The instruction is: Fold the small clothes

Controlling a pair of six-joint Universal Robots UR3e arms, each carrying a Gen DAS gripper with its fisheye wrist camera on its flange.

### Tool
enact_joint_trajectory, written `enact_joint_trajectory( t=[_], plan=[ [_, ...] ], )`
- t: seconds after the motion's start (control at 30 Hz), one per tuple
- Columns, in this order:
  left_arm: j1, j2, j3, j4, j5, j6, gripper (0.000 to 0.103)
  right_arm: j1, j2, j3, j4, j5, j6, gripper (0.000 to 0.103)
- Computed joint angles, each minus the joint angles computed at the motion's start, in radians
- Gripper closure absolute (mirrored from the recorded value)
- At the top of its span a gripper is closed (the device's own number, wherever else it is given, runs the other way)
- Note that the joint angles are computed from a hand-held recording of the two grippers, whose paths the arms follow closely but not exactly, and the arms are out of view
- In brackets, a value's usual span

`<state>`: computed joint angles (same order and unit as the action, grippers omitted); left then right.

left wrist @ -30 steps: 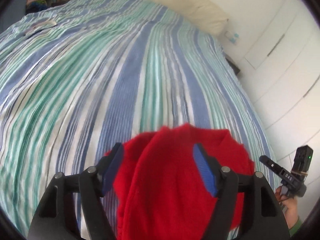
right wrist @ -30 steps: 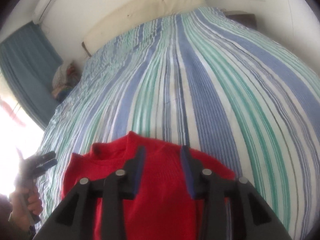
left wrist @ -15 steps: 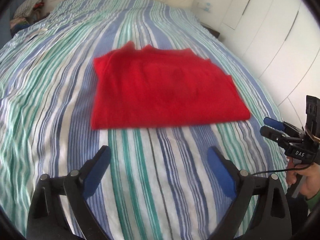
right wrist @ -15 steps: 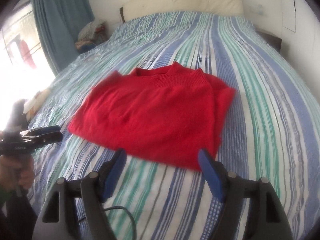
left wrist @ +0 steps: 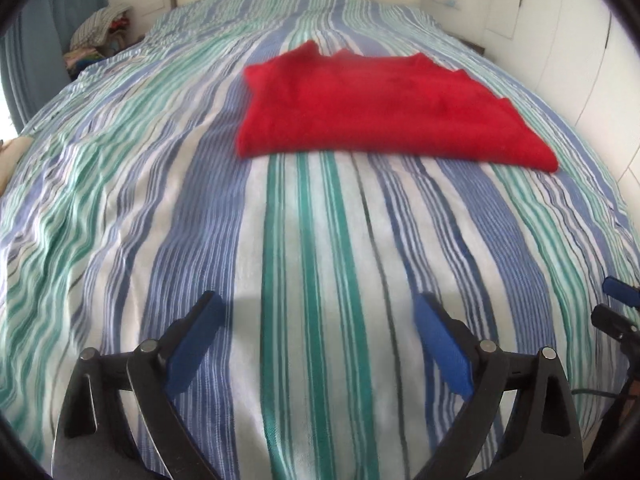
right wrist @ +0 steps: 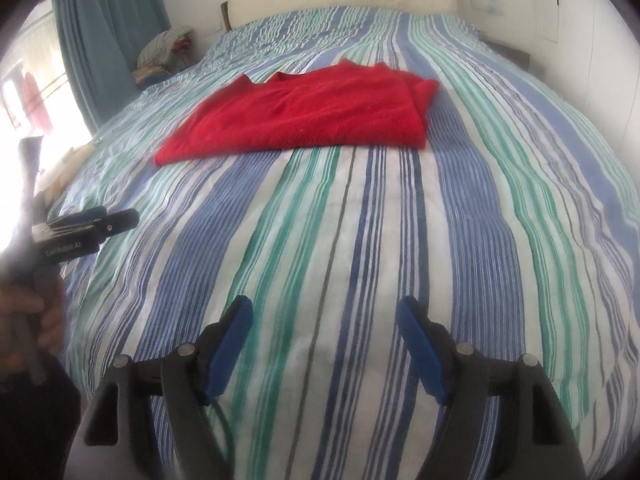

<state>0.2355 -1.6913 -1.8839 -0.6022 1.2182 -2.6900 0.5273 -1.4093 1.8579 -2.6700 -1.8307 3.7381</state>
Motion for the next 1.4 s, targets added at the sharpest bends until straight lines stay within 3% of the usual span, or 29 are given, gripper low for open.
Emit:
enact_joint_trajectory(
  t=[0.1, 0.3, 0.6, 0.73, 0.87, 0.97, 1.1, 1.23, 1.3, 1.4],
  plan=[
    [0.06, 0.017, -0.122, 0.13, -0.078, 0.036, 0.004, 0.003, 0.017, 0.001, -0.002, -0.016, 0.004, 0.029],
    [0.036, 0.005, -0.104, 0.133, -0.053, 0.029, 0.001, -0.017, 0.024, 0.07, -0.068, 0.016, 0.054, 0.026],
    [0.026, 0.01, -0.135, 0.174, -0.039, 0.025, 0.001, 0.003, 0.065, 0.047, -0.084, -0.002, 0.027, 0.015],
    [0.026, 0.057, -0.102, 0.078, -0.021, -0.002, 0.001, 0.014, 0.089, 0.034, -0.096, -0.013, 0.022, 0.008],
    [0.084, 0.131, -0.031, -0.102, -0.119, 0.004, 0.001, 0.034, 0.102, -0.003, -0.044, -0.035, 0.006, 0.007],
    [0.122, 0.161, 0.022, -0.158, -0.18, 0.017, 0.001, -0.007, 0.052, 0.013, -0.027, 0.035, 0.001, 0.007],
    [0.166, 0.163, 0.004, -0.093, -0.208, 0.022, 0.001, -0.153, -0.017, 0.052, -0.059, 0.218, -0.086, 0.007],
    [0.191, 0.136, -0.047, -0.062, -0.184, 0.01, 0.001, -0.327, -0.022, -0.065, 0.022, 0.281, -0.199, 0.008],
    [0.19, 0.12, -0.03, -0.089, -0.176, -0.006, 0.001, -0.41, 0.006, -0.149, 0.056, 0.319, -0.227, 0.008],
    [0.191, 0.115, -0.048, -0.024, -0.2, -0.02, 0.001, -0.509, 0.085, -0.272, 0.103, 0.392, -0.238, 0.008]
  ],
)
